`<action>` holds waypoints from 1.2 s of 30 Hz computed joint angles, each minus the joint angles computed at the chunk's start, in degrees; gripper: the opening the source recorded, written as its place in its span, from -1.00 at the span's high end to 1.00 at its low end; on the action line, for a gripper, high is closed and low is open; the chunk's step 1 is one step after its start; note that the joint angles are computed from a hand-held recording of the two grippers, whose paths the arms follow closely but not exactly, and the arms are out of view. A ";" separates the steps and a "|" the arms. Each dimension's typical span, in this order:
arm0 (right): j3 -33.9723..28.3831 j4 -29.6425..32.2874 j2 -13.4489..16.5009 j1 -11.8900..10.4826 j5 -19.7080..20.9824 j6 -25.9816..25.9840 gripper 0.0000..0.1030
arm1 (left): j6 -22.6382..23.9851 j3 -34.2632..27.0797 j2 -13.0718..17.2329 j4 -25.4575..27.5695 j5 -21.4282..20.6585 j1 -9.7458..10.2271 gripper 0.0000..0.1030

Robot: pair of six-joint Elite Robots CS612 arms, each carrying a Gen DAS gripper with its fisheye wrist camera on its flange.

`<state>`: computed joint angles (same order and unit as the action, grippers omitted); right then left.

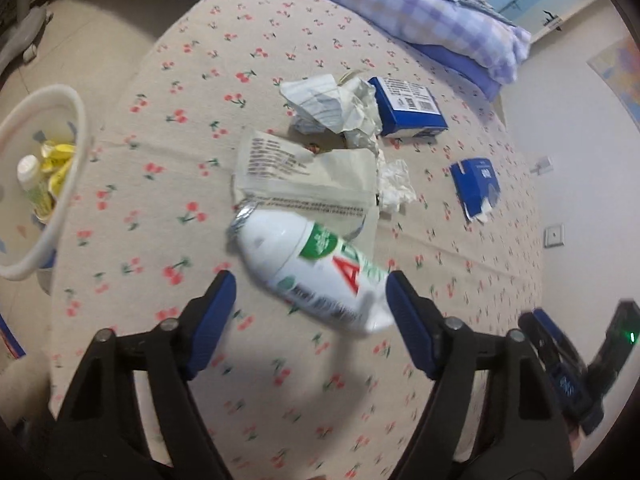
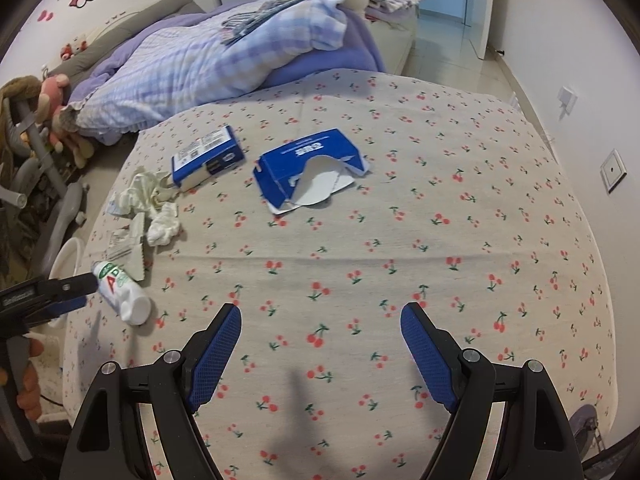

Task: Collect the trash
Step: 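Grasp the small white AD bottle with the left gripper while the right gripper grasps the torn blue box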

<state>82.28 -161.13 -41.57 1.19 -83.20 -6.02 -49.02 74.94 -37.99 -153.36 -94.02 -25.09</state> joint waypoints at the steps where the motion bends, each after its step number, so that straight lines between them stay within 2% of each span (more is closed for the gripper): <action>1: -0.17 0.15 0.09 -0.08 -0.27 0.18 -0.62 | -0.75 -0.91 0.60 0.88 0.24 -0.03 -0.47; 5: -1.17 0.84 0.66 -0.28 -1.31 1.03 -0.62 | -3.01 -3.32 2.27 3.05 0.22 -0.07 -0.46; 6: -1.46 1.05 0.80 -0.31 -1.53 1.39 -0.62 | -2.70 -3.92 2.45 3.95 1.57 -0.36 -0.46; 8: -2.36 1.67 1.25 -0.45 -1.81 2.15 -0.62 | -0.62 -4.97 2.73 5.66 2.71 -0.71 -0.41; 11: -4.45 2.60 2.32 -0.63 -2.47 3.98 -0.62 | 5.40 -6.79 3.16 9.11 4.64 -1.34 -0.36; 13: -6.14 3.67 3.13 -0.73 -2.77 6.06 -0.62 | 9.23 -7.38 3.19 10.42 5.39 -1.58 -0.19; 16: -9.14 5.39 4.56 -1.01 -1.55 11.68 -0.65 | 11.62 -7.26 2.95 10.68 4.03 -1.29 -0.09; 18: -11.23 6.23 5.70 -1.28 0.84 17.07 -0.67 | 12.83 -6.83 2.66 11.00 3.80 -1.14 -0.07; 22: -15.38 6.94 8.32 -1.07 3.43 26.42 -0.68 | 15.67 -5.77 1.80 11.88 4.89 -1.06 -0.04; 24: -17.38 7.31 9.66 -0.66 3.68 29.52 -0.68 | 16.71 -4.87 1.12 11.41 5.92 -0.94 -0.04; 28: -21.97 10.18 12.31 0.92 1.67 29.96 -0.68 | 17.39 -3.16 -0.10 10.13 6.79 -0.31 -0.01; 36: -26.90 9.37 15.75 2.64 -1.21 32.78 -0.69 | 15.67 -1.26 -1.13 8.65 5.42 0.81 0.04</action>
